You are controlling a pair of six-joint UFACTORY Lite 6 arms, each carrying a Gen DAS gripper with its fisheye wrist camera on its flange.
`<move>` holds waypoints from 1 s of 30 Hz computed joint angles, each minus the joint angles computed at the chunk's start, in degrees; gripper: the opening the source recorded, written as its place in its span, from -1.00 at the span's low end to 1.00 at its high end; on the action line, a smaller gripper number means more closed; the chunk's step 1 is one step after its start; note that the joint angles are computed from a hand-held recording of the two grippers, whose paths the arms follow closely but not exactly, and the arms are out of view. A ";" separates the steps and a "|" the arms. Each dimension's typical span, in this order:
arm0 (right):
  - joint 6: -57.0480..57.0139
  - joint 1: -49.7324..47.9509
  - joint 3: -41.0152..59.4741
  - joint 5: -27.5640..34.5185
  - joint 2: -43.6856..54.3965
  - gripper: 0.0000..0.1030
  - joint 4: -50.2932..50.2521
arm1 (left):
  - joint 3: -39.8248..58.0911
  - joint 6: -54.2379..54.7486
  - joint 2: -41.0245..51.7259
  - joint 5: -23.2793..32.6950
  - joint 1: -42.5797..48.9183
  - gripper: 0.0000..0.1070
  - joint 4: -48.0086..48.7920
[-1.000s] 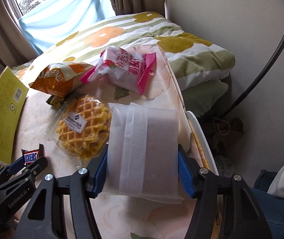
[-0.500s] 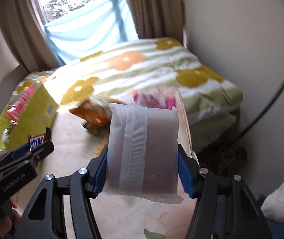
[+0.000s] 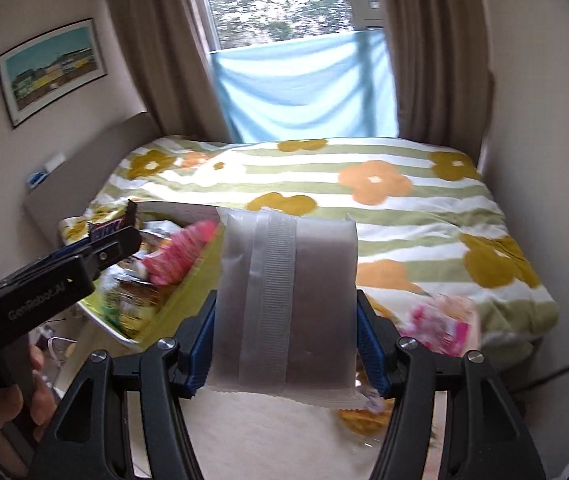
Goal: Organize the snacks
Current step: 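Carry the Snickers bar and white pastry pack over the box and release both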
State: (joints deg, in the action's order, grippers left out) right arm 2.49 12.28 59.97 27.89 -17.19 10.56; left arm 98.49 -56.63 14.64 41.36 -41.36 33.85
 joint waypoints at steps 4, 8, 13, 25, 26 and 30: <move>9.37 9.21 11.28 -1.08 11.94 0.11 -6.40 | -1.55 10.38 -2.28 -1.80 9.84 0.08 -7.32; 18.34 15.96 23.05 -0.92 24.45 0.11 -11.94 | -1.12 25.22 -1.04 -3.59 20.98 0.08 -18.49; 26.17 20.64 37.38 1.53 38.23 0.11 -15.95 | 3.83 44.52 5.94 -3.20 32.33 0.08 -33.23; 42.36 26.53 68.42 15.81 63.38 0.11 -24.14 | 31.98 72.18 31.80 11.36 41.75 0.65 -48.37; 43.41 26.83 68.49 16.55 63.51 0.11 -24.92 | 30.52 72.94 31.19 10.33 41.76 0.91 -47.99; 45.02 27.87 70.88 20.69 64.92 0.11 -27.02 | 26.75 76.45 28.85 9.32 42.93 0.92 -49.70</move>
